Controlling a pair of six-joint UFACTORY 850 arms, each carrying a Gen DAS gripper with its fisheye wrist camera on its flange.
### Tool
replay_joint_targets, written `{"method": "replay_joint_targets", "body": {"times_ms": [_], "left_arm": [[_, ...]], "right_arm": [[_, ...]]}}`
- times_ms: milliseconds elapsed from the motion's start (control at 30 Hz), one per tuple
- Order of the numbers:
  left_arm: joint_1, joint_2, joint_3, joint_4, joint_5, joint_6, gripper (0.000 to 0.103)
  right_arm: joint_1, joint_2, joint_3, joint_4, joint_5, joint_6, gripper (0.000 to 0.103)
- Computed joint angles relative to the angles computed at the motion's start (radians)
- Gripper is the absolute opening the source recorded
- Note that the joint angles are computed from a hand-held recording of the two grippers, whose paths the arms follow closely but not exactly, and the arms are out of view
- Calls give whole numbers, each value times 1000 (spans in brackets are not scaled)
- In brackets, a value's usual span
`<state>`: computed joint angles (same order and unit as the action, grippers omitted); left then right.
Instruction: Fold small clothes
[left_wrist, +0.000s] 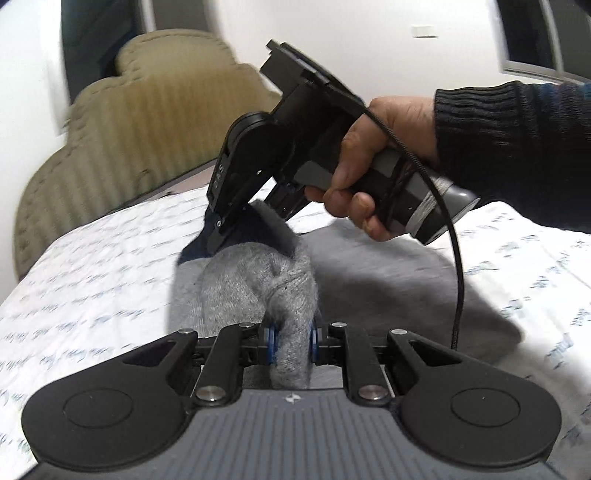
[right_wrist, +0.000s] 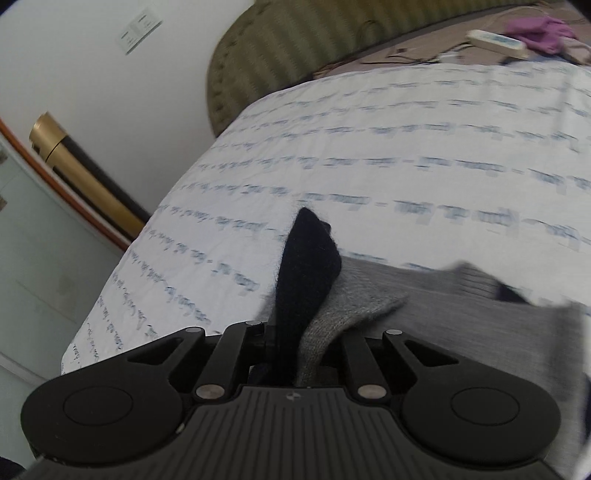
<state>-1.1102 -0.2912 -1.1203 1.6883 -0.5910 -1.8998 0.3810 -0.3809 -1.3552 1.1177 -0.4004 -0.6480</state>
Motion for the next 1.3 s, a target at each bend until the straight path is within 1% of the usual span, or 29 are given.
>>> {"method": "replay_joint_targets", "body": {"times_ms": [267, 433, 533, 800, 833, 1033, 1133, 1167, 1200, 1267, 1300], "left_arm": [[-33, -107, -129, -44, 45, 108, 16], [-18, -141, -171, -60, 76, 165, 16], [-17, -164, -196, -84, 81, 203, 16], [13, -179, -207, -58, 130, 237, 16], [6, -169, -202, -77, 126, 257, 16], [30, -169, -203, -127, 148, 326, 16], [42, -174, -202, -124, 151, 338, 16], [46, -177, -202, -116, 151, 340, 16], [50, -172, -196, -103, 157, 340, 17], [58, -133, -167, -77, 194, 364, 21], [67, -95, -138, -58, 219, 375, 22]], "right_arm": [[-96, 94, 168, 260, -12, -256, 15], [-137, 121, 233, 367, -39, -368, 15], [-159, 132, 263, 420, -60, -425, 15], [-202, 160, 333, 539, -94, -539, 15], [-207, 164, 342, 550, -100, -551, 15], [-224, 166, 382, 619, -117, -602, 15], [-222, 165, 397, 673, -116, -642, 14], [-220, 164, 400, 692, -110, -652, 21], [-216, 166, 402, 700, -94, -646, 23], [-218, 186, 414, 705, -87, -616, 37], [-219, 219, 430, 699, -66, -581, 38]]}}
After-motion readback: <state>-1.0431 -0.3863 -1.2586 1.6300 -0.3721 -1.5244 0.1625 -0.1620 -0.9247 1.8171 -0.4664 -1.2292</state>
